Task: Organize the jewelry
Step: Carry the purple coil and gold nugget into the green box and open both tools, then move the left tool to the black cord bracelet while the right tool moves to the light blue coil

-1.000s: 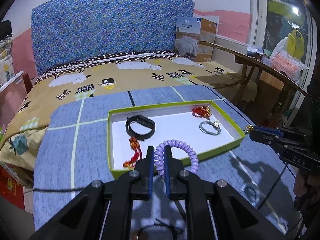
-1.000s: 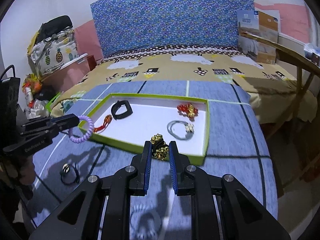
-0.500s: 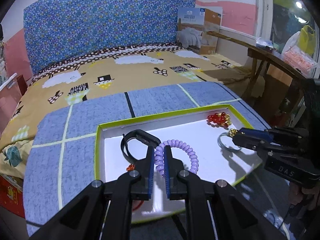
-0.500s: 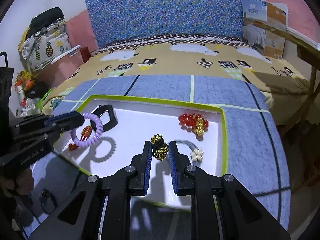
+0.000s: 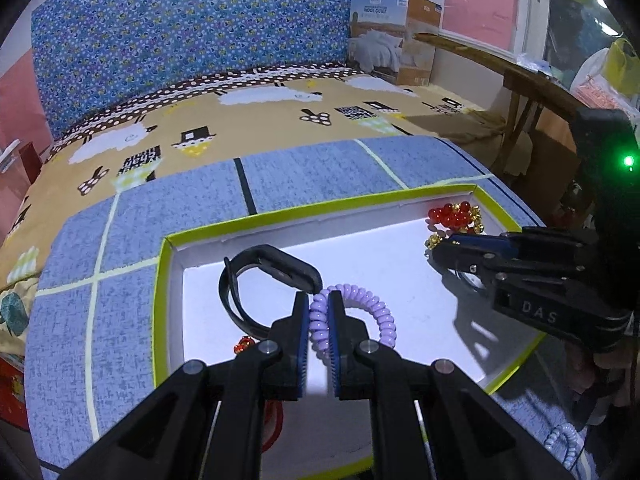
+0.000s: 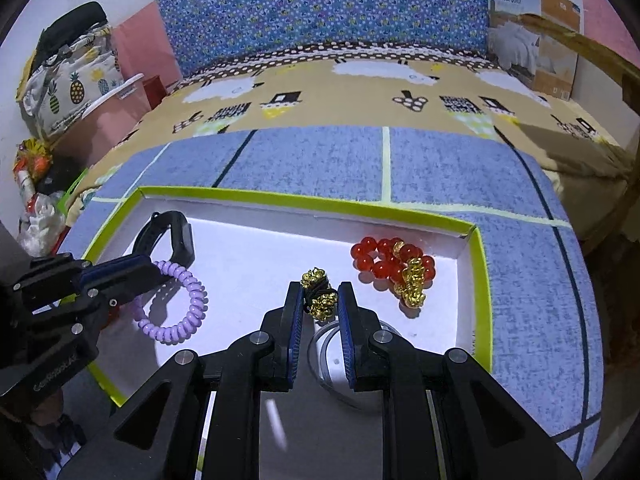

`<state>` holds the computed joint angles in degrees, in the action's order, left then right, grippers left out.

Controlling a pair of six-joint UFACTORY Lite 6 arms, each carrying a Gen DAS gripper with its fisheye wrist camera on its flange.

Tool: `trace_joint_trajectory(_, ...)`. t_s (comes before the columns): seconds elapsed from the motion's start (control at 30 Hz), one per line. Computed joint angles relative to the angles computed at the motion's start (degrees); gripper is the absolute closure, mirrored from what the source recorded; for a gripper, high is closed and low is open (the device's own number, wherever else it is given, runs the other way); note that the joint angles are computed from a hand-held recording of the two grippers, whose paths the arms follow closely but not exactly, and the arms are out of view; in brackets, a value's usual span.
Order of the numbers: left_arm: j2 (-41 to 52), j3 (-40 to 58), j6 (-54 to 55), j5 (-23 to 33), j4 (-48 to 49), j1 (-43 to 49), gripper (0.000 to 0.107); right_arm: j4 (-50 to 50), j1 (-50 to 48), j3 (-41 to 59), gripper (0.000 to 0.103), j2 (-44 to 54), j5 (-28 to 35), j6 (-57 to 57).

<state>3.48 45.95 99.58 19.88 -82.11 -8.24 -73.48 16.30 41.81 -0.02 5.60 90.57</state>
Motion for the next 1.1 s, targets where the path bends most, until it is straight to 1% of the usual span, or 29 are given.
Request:
trace_joint_trajectory(0.1,0.09,0.02,-0.01,0.35,0.04,0.02,0.096,-0.03,0.24,-0.25,0.085,-0.02,0.3,-0.16)
trace_joint_trajectory(0.17,0.1,0.13,-0.7,0.97,0.96,0.45,0.096,-0.94,0.5,-0.44,0.082,-0.37,0.46,0.86)
trace_joint_trajectory(0.27,-1.21,-0.89,-0.9,1.25,1.51,0.99,0.088,-2.45,1.39,-1.96,0.08,-2.64,1.1,2.8)
trace_joint_trajectory(0.43,-7.33,-5.67,-0.5,2.86,2.96,3.73,0.087,4.25,5.13,-6.05,0.08,-10.33,4.45,-2.65)
trace_joint_trajectory(0.5,-10.15,-7.6,-0.89,4.46,4.19,5.58,0.087,8.19,7.18,-8.61,0.08,-15.22,6.17,-5.65)
trace_joint_trajectory(0.63,-17.99,-12.68,-2.9,8.56,8.22,10.59,0.087,15.68,12.81,-13.96,0.08,-25.91,11.69,-10.16)
trace_joint_trajectory(0.7,-22.31,-15.36,-3.9,10.84,10.37,13.3,0.087,18.02,16.84,-16.62,0.08,-31.37,15.79,-10.31)
trace_joint_trajectory(0.77,-27.65,-18.61,-4.33,14.59,12.59,17.2,0.087,18.85,21.58,-19.11,0.08,-36.57,20.2,-8.65)
trace_joint_trajectory(0.93,-38.55,-24.57,-4.67,24.58,17.76,27.65,0.087,18.98,38.25,-24.18,0.08,-47.27,34.84,0.75)
trace_joint_trajectory(0.97,-40.41,-25.59,-4.32,26.91,18.55,30.0,0.087,18.98,41.7,-24.87,0.08,-48.49,37.9,2.82)
trace_joint_trajectory(1.0,-42.3,-26.49,-4.42,28.83,19.48,31.85,0.087,18.77,46.87,-25.41,0.08,-49.33,42.36,6.3)
trace_joint_trajectory(1.03,-44.26,-27.56,-4.03,30.9,20.4,34.14,0.087,18.8,49.8,-25.77,0.08,-50.03,44.81,7.87)
trace_joint_trajectory(1.1,-47.12,-29.19,-2.73,35.02,21.79,38.8,0.087,18.82,58.84,-26.5,0.08,-50.81,51.74,13.34)
